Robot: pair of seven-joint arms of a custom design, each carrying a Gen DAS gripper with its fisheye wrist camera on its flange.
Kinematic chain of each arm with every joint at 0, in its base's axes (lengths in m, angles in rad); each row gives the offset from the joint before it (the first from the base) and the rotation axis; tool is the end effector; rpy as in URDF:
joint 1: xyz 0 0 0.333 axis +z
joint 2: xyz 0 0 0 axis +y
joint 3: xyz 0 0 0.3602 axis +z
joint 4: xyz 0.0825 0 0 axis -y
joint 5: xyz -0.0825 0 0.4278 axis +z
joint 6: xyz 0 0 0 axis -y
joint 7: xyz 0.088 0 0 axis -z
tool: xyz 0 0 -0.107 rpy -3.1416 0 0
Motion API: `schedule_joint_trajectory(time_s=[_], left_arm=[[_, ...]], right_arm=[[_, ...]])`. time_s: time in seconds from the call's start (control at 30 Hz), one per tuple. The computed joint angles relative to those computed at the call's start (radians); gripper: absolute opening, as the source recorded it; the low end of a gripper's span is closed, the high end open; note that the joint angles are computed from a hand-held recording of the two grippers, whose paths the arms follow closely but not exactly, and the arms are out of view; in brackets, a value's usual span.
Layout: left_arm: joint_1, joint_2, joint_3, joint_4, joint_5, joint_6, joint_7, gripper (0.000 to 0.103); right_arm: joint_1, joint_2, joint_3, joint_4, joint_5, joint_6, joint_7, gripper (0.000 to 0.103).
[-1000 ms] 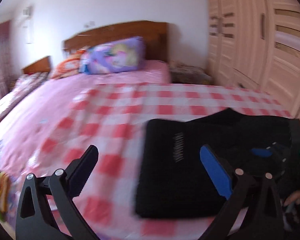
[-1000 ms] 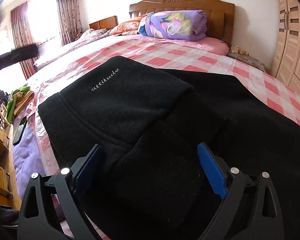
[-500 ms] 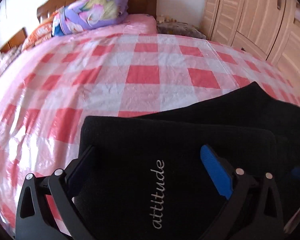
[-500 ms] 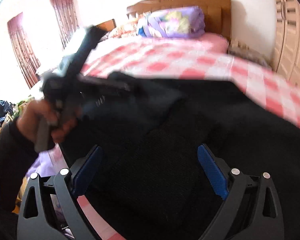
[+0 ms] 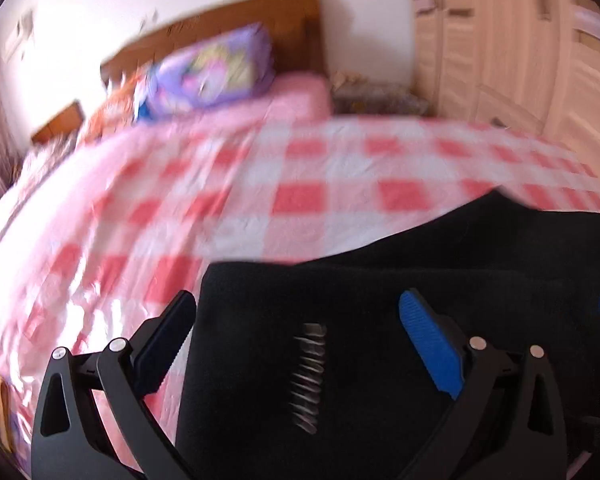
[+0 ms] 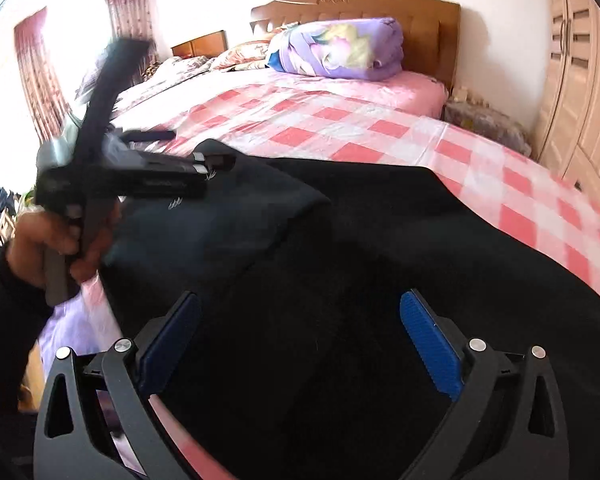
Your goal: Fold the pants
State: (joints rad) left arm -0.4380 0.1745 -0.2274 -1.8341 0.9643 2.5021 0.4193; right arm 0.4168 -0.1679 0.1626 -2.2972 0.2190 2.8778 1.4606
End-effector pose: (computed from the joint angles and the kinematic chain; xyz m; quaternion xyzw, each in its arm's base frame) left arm 0.5471 -0.4244 0.5147 -0.5938 0.6925 -0.2639 0.3133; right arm 0.4771 0.3020 0.5246 -0.8020 0.4710 -0.1459 0.3371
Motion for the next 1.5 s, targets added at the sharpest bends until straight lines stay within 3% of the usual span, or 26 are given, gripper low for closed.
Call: schedule_joint_trajectory(time_s=[0.07,0.1,0.17,0.2,0.27,0.37,0.4,0.47,0.6,0.7,0.73,0.77,0.87,0.93,1.03,1.1,1.2,1.3,1.4,1.47,1.5], left_arm=[[-0.021,-0.034,-0.016,-0.026,0.055,0.056,-0.023,0.102],[-0.034,-0.035,-0.027,-0.025,0.07,0.053,-0.028,0.102],[-0.058,-0.018,-0.05,-0.015,0.067,0.05,-0.006,0.102],[-0.073,-0.001,-0.061,-0.007,0.055,0.046,0.023,0.102],[-0.115,0.022,-0.062,0.002,0.096,0.003,0.006,0.102],[-0.151,0.074,-0.066,0.029,0.087,-0.04,0.067,0.102],[-0.182,0.095,-0.056,0.046,0.127,-0.094,0.059,0.102],[-0.223,0.098,-0.03,0.036,0.249,-0.128,-0.029,0.102],[-0.23,0.11,-0.032,0.053,0.249,-0.158,-0.022,0.102],[-0.236,0.115,-0.046,0.068,0.261,-0.214,-0.005,0.102],[-0.257,0.105,-0.025,0.065,0.25,-0.205,-0.008,0.102],[-0.244,0.086,-0.026,0.05,0.23,-0.141,-0.022,0.101],[-0.113,0.03,-0.08,-0.013,0.007,0.245,-0.013,0.101],[-0.09,0.033,-0.092,-0.014,-0.146,0.357,0.081,0.101],[-0.027,0.082,-0.196,0.027,-0.432,0.402,0.376,0.101],[-0.029,0.108,-0.22,0.053,-0.504,0.406,0.452,0.101],[-0.094,0.142,-0.183,0.106,-0.503,0.363,0.488,0.101],[-0.124,0.173,-0.176,0.143,-0.557,0.335,0.546,0.101],[-0.174,0.183,-0.129,0.165,-0.558,0.309,0.541,0.101],[-0.193,0.179,-0.109,0.166,-0.554,0.298,0.531,0.101],[-0.228,0.186,-0.074,0.187,-0.51,0.274,0.492,0.101]], right_arm=[[-0.068,-0.004,0.041,-0.023,-0.14,-0.046,0.118,0.097],[-0.076,0.002,0.035,-0.024,-0.142,-0.062,0.121,0.097],[-0.029,-0.017,-0.023,-0.062,-0.016,-0.042,0.091,0.097],[-0.045,-0.032,-0.016,-0.073,-0.027,-0.047,0.109,0.097],[-0.109,-0.096,0.022,-0.121,-0.146,-0.039,0.197,0.097],[-0.162,-0.231,0.01,-0.226,-0.158,-0.006,0.251,0.097],[-0.192,-0.276,0.014,-0.26,-0.157,-0.001,0.281,0.097],[-0.259,-0.388,0.024,-0.339,-0.149,-0.001,0.354,0.097],[-0.326,-0.58,0.017,-0.462,-0.111,-0.093,0.441,0.098],[-0.338,-0.661,-0.012,-0.524,-0.076,-0.165,0.484,0.098],[-0.337,-0.677,-0.028,-0.544,-0.06,-0.174,0.494,0.098],[-0.345,-0.689,-0.032,-0.554,-0.052,-0.183,0.505,0.098],[-0.331,-0.686,-0.072,-0.565,-0.003,-0.186,0.522,0.098],[-0.304,-0.678,-0.1,-0.578,0.043,-0.149,0.516,0.098],[-0.296,-0.661,-0.103,-0.581,0.082,-0.123,0.524,0.098],[-0.303,-0.649,-0.094,-0.574,0.09,-0.11,0.535,0.098],[-0.344,-0.626,-0.046,-0.555,0.074,-0.104,0.582,0.098],[-0.28,-0.61,-0.105,-0.556,0.121,-0.051,0.561,0.098],[-0.254,-0.59,-0.134,-0.551,0.155,-0.017,0.543,0.098],[-0.176,-0.559,-0.212,-0.548,0.225,0.032,0.495,0.099],[-0.163,-0.55,-0.22,-0.55,0.249,0.064,0.485,0.099]])
